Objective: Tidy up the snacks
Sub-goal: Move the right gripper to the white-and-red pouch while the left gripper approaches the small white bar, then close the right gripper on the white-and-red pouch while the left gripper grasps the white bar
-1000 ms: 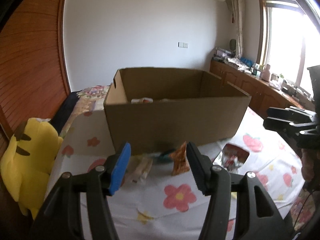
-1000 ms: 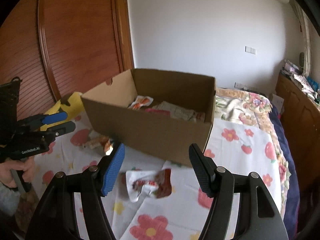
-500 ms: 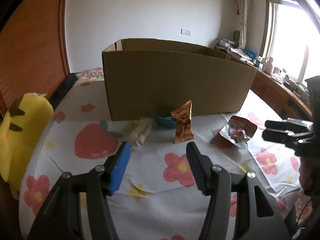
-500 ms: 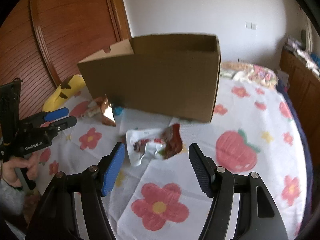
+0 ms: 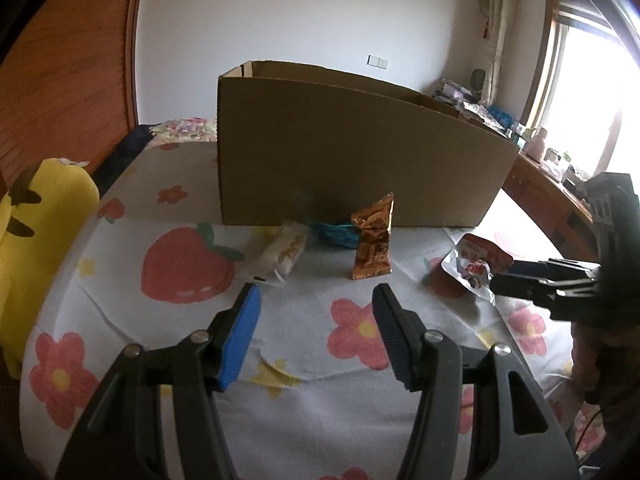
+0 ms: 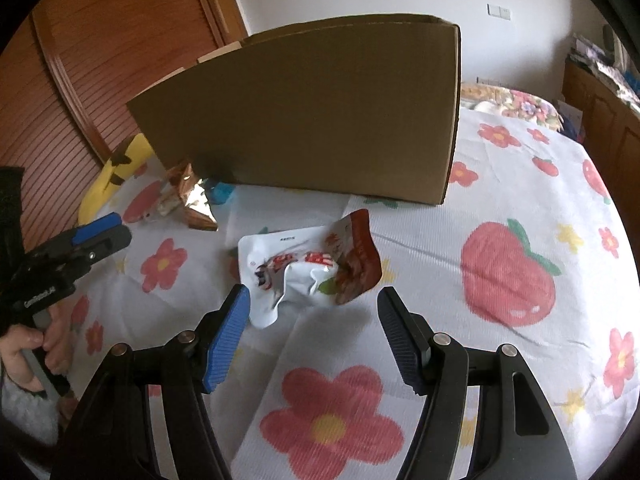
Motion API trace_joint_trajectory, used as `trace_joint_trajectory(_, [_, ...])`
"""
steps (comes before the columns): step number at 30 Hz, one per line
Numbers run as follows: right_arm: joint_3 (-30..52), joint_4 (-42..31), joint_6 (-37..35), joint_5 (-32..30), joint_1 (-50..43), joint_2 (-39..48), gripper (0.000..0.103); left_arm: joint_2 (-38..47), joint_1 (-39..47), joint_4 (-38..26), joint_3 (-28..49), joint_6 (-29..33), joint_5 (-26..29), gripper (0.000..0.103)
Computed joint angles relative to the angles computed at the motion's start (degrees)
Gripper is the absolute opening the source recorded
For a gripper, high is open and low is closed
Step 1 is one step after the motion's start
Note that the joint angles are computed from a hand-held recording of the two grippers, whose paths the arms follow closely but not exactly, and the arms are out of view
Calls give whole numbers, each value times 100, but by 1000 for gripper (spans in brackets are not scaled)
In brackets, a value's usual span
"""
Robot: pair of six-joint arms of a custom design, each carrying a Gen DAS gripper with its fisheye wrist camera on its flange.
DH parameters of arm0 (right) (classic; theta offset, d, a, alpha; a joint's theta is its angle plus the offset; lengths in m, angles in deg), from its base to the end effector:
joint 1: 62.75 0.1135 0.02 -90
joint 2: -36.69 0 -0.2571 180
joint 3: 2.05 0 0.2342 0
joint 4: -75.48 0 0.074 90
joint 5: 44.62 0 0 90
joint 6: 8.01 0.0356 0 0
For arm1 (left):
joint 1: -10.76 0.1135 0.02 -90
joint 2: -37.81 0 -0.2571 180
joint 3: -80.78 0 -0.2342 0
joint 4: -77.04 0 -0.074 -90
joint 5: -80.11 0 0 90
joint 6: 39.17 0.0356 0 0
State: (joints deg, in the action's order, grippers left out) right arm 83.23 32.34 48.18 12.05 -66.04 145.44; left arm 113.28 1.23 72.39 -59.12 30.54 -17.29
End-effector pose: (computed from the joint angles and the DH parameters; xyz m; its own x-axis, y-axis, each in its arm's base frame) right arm 0.3592 -0.0011 0.1685 -0.6669 -0.4274 -0.6105 -0.6510 0.7328 0.1981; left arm 0.2278 -0.0336 0.1565 -0.6180 -0.2449 -0.7470 -0.1572 0.9695 -0.1879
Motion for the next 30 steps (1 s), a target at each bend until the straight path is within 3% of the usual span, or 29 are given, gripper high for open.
trace_joint_trajectory(10, [450, 20, 291, -152, 123, 390, 65, 0, -2, 43, -38, 4, -45, 58])
trace_joint_trajectory(19, [454, 114, 320, -134, 151, 491, 55, 93, -47, -58, 57, 25, -100, 58])
trace_joint_trajectory(24, [528, 33, 356, -226, 59, 533, 48, 145, -2, -402, 396, 161, -49, 58])
trace_joint_trajectory(30, [540, 34, 351, -271, 14, 531, 43, 772, 93, -1107, 1417, 710, -300, 58])
